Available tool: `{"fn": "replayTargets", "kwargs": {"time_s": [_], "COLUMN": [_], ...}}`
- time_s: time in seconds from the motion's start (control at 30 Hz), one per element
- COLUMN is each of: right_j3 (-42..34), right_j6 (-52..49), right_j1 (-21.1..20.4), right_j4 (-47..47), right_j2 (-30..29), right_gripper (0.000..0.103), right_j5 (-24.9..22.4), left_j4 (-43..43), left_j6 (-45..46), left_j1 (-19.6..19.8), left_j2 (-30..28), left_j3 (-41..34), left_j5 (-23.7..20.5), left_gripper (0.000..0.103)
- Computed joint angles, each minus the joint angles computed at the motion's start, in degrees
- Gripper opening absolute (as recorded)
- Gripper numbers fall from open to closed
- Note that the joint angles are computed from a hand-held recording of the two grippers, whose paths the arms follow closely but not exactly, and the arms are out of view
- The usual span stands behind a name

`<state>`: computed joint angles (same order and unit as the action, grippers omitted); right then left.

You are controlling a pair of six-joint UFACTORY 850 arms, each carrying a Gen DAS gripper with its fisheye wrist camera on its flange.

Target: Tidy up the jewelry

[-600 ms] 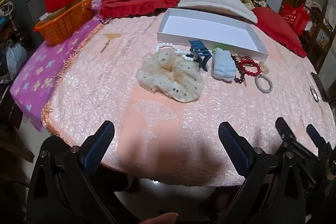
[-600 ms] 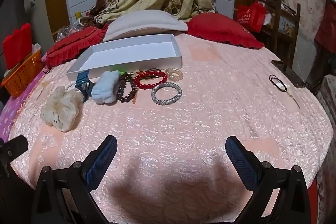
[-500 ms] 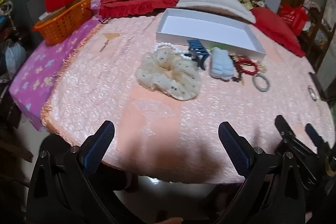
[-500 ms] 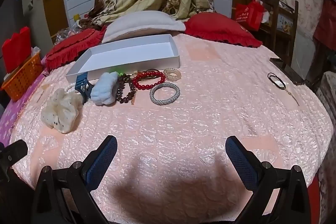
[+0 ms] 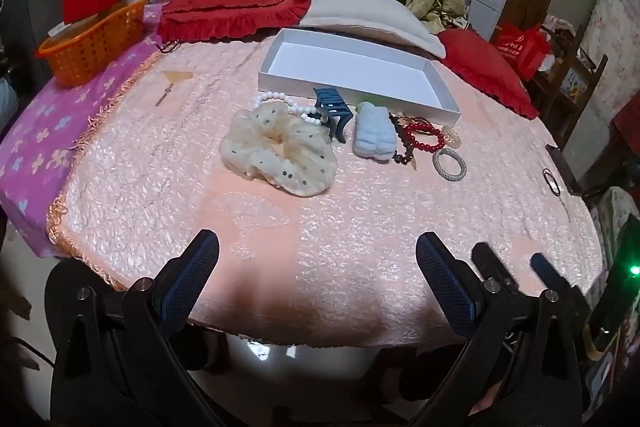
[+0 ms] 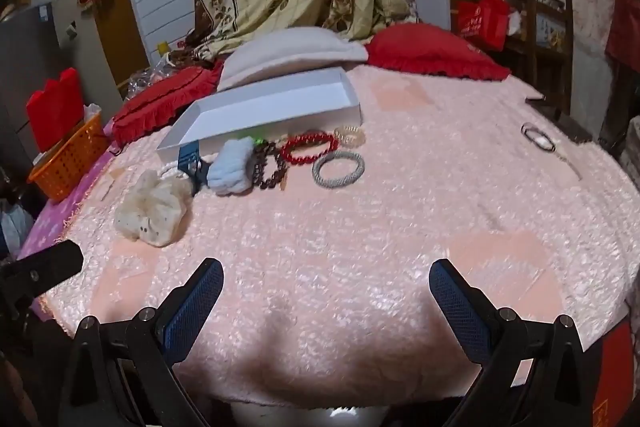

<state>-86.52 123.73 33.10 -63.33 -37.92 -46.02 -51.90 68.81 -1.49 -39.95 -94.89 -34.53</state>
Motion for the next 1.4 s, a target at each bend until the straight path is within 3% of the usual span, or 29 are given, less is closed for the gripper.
{"fn": "replayTargets", "kwargs": {"time_s": [0.1, 0.3, 0.57, 0.67, 0.83, 0.9, 0.97, 1.03, 1.1, 1.4], "right_j3": [-0.38, -3.16, -7.09, -12.56, -8.81, -9.72, -10.85, -9.03, -7.35, -9.86], "right_j6": [-1.87, -7.45, -17.62, -25.46, -11.48, -14.20, -17.72, -15.62, -11.76, -17.91], "right_j1": [-0.30, -0.11, -3.37, -4.67, -3.80, -4.82, -5.82, -6.58, -6.64, -6.18], "right_j4": [1.63, 3.00, 5.14, 7.30, -7.84, -5.36, -0.27, 0.54, -1.12, 5.23], "right_j2": [-0.28, -1.66, -3.05, -5.38, -3.50, -4.40, -5.28, -4.35, -3.46, -4.48], "right_gripper": [0.102, 0.102, 0.102, 0.101, 0.102, 0.097, 0.080, 0.077, 0.077, 0.077], "right_j5": [2.27, -1.93, -6.20, -10.04, -8.94, -4.63, -1.28, 4.76, 7.62, 7.69], "left_j4": [-1.07, -2.86, -1.25, 0.27, 0.23, 3.23, 11.75, 16.82, 18.44, 19.26], "left_j6": [2.09, 5.39, 0.51, -3.18, -2.83, -6.17, -15.70, -22.53, -25.45, -21.54], "left_j1": [-0.14, -0.26, -0.18, 0.30, 0.07, 0.19, 0.30, 0.41, 0.48, 0.14], "left_j2": [0.42, 1.06, -2.50, -4.71, -6.54, -7.37, -9.17, -11.21, -12.29, -10.19], "left_j3": [0.64, 1.32, -4.99, -8.69, -10.89, -12.10, -15.24, -18.74, -20.58, -16.54], "left_j5": [-0.73, 0.33, 13.09, 15.07, 18.30, 16.83, 11.78, 5.69, 1.59, 5.24], "left_gripper": [0.100, 0.100, 0.100, 0.100, 0.098, 0.095, 0.091, 0.090, 0.090, 0.090]}}
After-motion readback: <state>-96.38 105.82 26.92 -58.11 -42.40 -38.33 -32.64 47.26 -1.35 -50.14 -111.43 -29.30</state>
